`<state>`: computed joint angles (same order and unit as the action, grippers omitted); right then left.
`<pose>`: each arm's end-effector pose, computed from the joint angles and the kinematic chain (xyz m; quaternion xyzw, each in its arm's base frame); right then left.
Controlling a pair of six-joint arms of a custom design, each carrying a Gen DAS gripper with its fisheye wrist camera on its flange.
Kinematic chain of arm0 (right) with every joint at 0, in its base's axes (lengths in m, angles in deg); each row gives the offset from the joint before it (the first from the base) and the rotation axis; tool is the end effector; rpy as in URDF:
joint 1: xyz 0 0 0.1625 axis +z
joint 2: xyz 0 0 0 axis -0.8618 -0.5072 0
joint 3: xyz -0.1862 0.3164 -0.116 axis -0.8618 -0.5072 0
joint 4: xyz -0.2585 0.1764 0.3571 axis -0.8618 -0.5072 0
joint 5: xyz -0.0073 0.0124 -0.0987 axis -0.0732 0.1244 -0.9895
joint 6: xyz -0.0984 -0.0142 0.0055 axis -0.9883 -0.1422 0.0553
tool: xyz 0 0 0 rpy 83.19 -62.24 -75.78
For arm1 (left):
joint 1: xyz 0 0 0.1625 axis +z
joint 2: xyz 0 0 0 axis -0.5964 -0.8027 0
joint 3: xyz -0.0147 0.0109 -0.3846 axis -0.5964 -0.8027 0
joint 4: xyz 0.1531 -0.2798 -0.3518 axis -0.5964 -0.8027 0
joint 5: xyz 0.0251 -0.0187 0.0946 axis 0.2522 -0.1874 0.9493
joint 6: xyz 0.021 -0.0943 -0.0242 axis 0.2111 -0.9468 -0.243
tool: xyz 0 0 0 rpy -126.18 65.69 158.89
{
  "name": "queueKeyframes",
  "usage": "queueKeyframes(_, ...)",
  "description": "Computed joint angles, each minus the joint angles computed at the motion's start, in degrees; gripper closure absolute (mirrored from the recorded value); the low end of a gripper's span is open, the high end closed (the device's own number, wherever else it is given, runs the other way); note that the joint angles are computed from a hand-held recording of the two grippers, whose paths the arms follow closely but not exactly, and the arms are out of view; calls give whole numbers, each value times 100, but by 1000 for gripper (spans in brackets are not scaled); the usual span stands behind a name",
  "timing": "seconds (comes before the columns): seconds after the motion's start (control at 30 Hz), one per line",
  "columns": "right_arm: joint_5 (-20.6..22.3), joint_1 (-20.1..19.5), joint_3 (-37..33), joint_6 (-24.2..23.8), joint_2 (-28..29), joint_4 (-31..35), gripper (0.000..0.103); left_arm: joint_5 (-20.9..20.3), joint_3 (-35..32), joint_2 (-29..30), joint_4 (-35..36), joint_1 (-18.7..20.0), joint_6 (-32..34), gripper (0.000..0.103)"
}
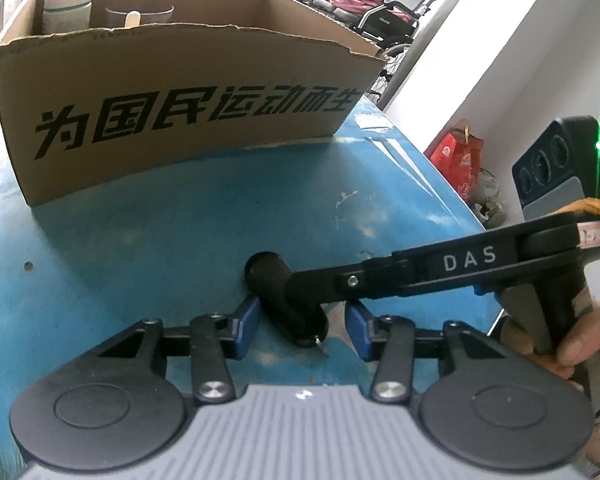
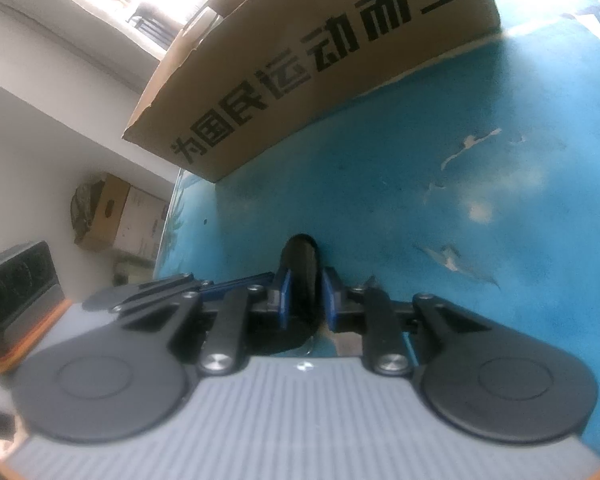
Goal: Organize rigid objects
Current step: 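Close the left gripper on the black oval object while the right gripper clamps it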
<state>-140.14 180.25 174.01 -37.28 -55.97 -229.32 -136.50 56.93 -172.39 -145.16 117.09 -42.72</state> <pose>0.3886 -0.4833 -0.0434 -0.0780 -0.9376 0.3323 0.0658 0.0412 -0.6040 0.3531 0.4076 0.9091 -0.0660 0.0548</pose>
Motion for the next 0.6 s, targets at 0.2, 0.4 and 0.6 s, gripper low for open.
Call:
queueKeyframes(0.2, 38, 3, 2, 43, -39, 110, 86, 72, 179, -117, -181, -40, 12, 55)
queueKeyframes(0.4, 140, -17, -1, 45, -70, 202, 84, -77, 171, -95, -179, -1, -139, 46)
queueKeyframes(0.6, 55, 54, 6, 69, -17, 73, 79, 37, 374, -255, -442, -12, -121, 63)
